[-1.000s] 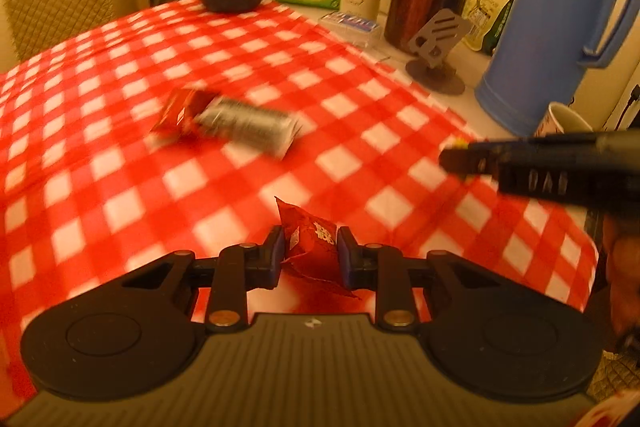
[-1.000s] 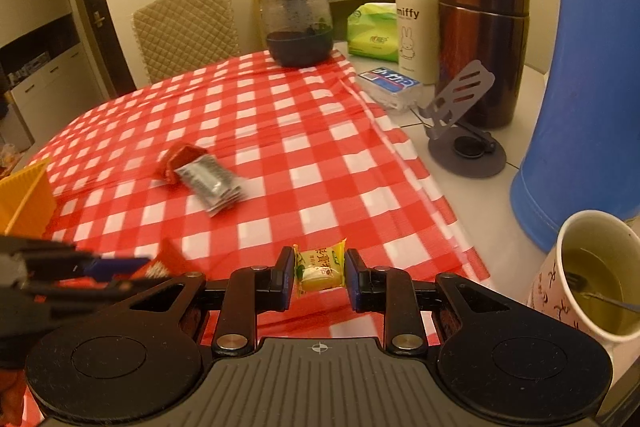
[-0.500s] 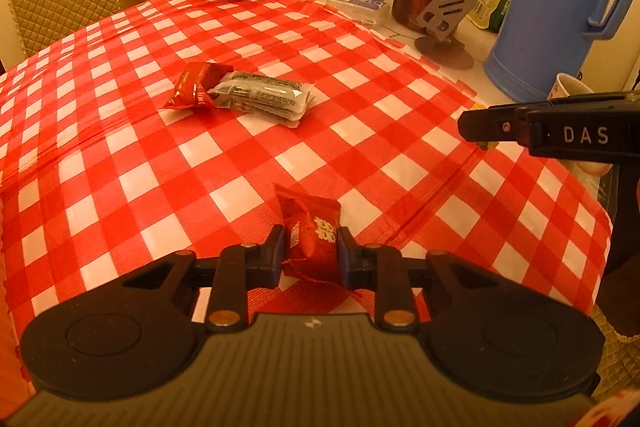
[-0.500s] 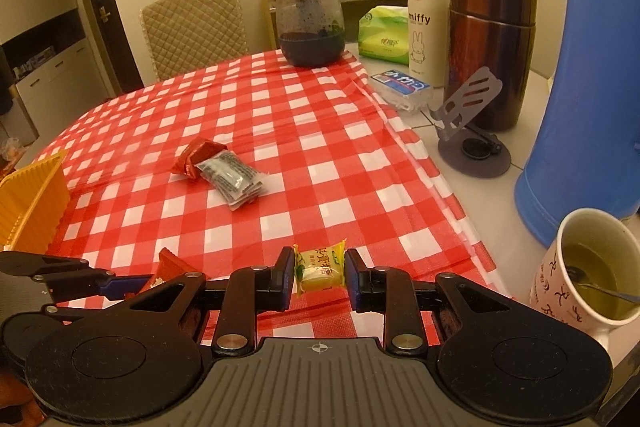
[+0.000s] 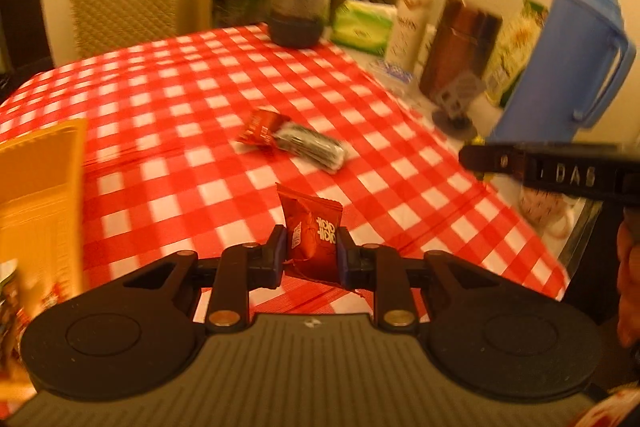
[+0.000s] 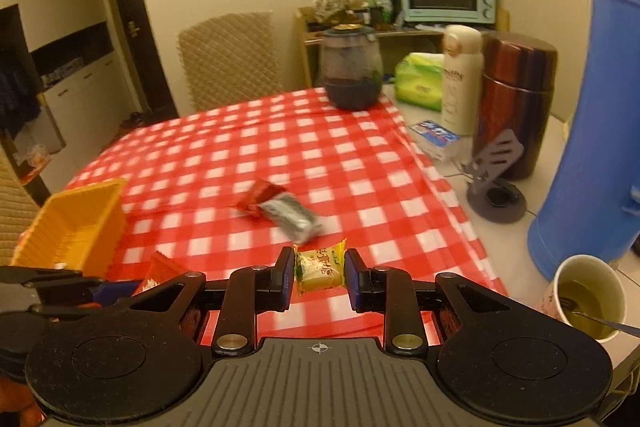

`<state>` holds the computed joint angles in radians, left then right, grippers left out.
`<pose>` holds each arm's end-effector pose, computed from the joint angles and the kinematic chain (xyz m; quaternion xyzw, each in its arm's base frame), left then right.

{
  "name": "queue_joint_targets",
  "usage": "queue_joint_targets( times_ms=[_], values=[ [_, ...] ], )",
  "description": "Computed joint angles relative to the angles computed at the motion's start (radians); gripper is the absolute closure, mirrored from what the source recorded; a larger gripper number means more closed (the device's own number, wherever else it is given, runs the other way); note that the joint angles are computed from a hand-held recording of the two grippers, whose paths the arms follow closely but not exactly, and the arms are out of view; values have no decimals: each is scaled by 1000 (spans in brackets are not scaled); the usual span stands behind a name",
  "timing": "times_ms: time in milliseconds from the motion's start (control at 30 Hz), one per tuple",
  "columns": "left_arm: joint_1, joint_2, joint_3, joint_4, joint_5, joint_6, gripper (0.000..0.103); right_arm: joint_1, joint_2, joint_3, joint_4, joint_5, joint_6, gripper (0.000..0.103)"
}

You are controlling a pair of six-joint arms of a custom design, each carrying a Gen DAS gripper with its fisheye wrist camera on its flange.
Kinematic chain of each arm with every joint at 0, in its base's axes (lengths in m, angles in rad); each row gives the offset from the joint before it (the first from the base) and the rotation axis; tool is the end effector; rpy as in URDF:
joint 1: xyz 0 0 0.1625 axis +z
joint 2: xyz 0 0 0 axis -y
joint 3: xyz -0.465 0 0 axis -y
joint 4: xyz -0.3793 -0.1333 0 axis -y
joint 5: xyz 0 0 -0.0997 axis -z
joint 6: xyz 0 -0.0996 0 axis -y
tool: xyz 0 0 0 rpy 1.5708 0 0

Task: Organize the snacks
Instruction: 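Carry the red and yellow candies over the orange tray and open both tools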

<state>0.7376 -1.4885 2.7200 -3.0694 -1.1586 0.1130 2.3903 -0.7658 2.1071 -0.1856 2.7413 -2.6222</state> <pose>-0.0942 -0.3197 0.2065 0.4178 0.8760 -0.1934 0.1439 0.2812 -0.2057 0.0397 0.0094 -0.8235 0.4701 0.3173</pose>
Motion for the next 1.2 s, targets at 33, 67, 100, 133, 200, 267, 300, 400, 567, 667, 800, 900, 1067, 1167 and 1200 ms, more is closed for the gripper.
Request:
queue_joint_targets(
  times_ms=[33, 67, 100, 133, 200, 267, 300, 400, 567, 667, 800, 900, 1067, 1167, 1200],
  values=[
    [-3, -41, -4, 40, 2, -15, 80, 15, 11, -19, 30, -2, 18, 76],
    [-7, -81, -9, 78, 7, -28, 80, 30, 22, -38, 56, -4, 32, 76],
    [-13, -120, -12, 115, 13, -41, 80, 44, 32, -55, 78, -8, 44, 76],
    [-19, -159, -16, 152, 19, -53, 80, 58, 44, -73, 101, -12, 58, 76],
    [-26, -239, -27, 229, 30, -73, 80, 85, 67, -107, 135, -18, 74, 76],
    [-41, -317, -35, 304, 51, -87, 80, 108, 89, -140, 159, -27, 82, 76],
    [-48, -354, -39, 340, 62, -91, 80, 118, 99, -156, 167, -31, 83, 76],
    [-55, -457, -61, 449, 89, -111, 80, 142, 124, -201, 183, -47, 70, 76],
    [-47, -592, -95, 587, 136, -129, 80, 170, 167, -272, 202, -82, 30, 76],
    [-31, -649, -115, 648, 161, -132, 80, 173, 191, -309, 201, -107, -4, 76],
    [2, -695, -140, 693, 186, -124, 80, 174, 221, -353, 195, -143, -47, 76],
    [31, -718, -155, 707, 197, -112, 80, 169, 242, -382, 191, -172, -78, 76],
    [93, -729, -179, 694, 197, -73, 80, 160, 273, -425, 189, -207, -120, 76],
    [137, -725, -195, 671, 193, -40, 80, 156, 286, -445, 191, -222, -137, 76],
    [156, -720, -201, 660, 189, -26, 80, 154, 289, -449, 190, -227, -143, 76]
  ],
)
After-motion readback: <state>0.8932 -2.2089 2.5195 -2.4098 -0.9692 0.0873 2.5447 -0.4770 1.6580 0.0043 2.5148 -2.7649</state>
